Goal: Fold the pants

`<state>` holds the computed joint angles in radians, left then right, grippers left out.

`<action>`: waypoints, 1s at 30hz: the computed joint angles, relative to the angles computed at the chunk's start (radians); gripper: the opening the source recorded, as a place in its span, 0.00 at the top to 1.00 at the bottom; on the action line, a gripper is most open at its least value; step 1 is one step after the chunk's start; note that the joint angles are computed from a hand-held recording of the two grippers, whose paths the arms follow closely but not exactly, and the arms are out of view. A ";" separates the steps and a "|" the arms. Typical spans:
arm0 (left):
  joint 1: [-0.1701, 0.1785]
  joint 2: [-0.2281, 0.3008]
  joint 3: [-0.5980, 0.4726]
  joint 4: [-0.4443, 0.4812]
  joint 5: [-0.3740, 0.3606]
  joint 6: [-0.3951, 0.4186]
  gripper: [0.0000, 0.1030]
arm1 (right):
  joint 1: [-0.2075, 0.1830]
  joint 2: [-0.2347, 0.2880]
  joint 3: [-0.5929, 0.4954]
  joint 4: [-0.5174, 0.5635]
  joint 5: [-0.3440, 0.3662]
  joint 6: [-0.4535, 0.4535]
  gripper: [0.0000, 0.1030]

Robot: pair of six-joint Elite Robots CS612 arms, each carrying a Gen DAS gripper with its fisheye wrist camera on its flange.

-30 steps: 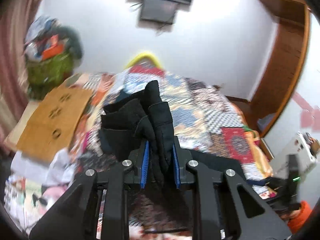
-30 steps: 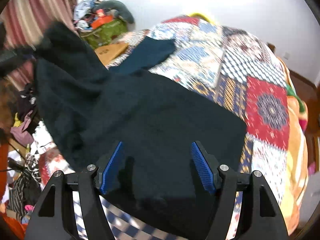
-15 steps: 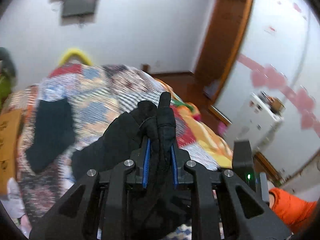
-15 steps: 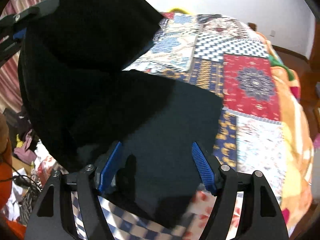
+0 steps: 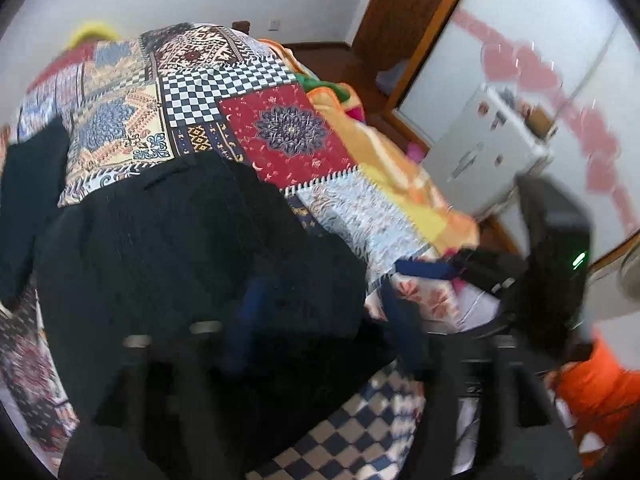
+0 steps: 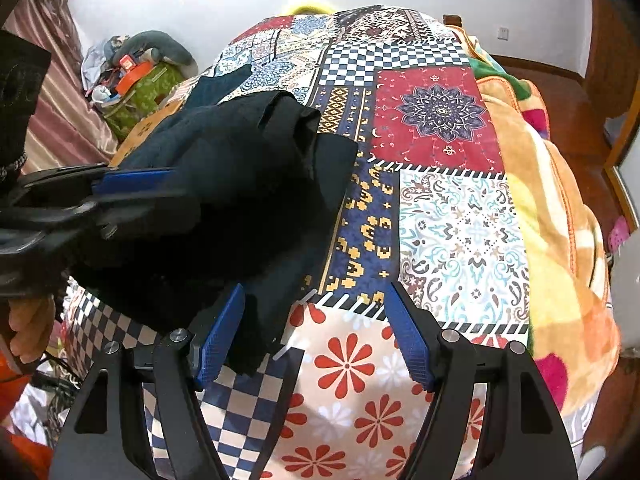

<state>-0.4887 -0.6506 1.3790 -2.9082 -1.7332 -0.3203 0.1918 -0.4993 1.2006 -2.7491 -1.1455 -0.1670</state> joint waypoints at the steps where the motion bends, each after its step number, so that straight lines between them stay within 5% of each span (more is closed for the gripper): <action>1: 0.005 -0.007 0.013 -0.043 0.007 -0.037 0.32 | -0.001 -0.001 0.001 0.002 0.002 -0.004 0.33; 5: 0.022 -0.026 0.026 -0.077 0.081 -0.095 0.28 | 0.005 -0.003 0.001 -0.007 0.007 -0.030 0.33; 12: 0.043 -0.023 -0.003 0.002 0.351 -0.070 0.26 | 0.010 0.003 -0.011 0.007 0.020 -0.034 0.33; 18: 0.079 0.036 -0.091 0.109 0.397 -0.060 0.26 | 0.017 0.012 -0.032 0.052 0.012 -0.053 0.33; 25: 0.103 0.149 -0.270 0.378 0.426 0.000 0.19 | 0.020 0.019 -0.052 0.076 0.003 -0.066 0.33; 27: 0.096 0.160 -0.263 0.349 0.489 0.032 0.03 | 0.021 0.021 -0.058 0.078 -0.001 -0.069 0.33; 30: 0.080 0.154 -0.198 0.206 0.617 0.121 0.00 | 0.022 0.025 -0.067 0.082 -0.010 -0.075 0.33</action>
<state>-0.4091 -0.4964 1.1811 -2.7024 -1.1159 -0.1998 0.2142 -0.4741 1.1331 -2.6670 -1.1554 -0.2416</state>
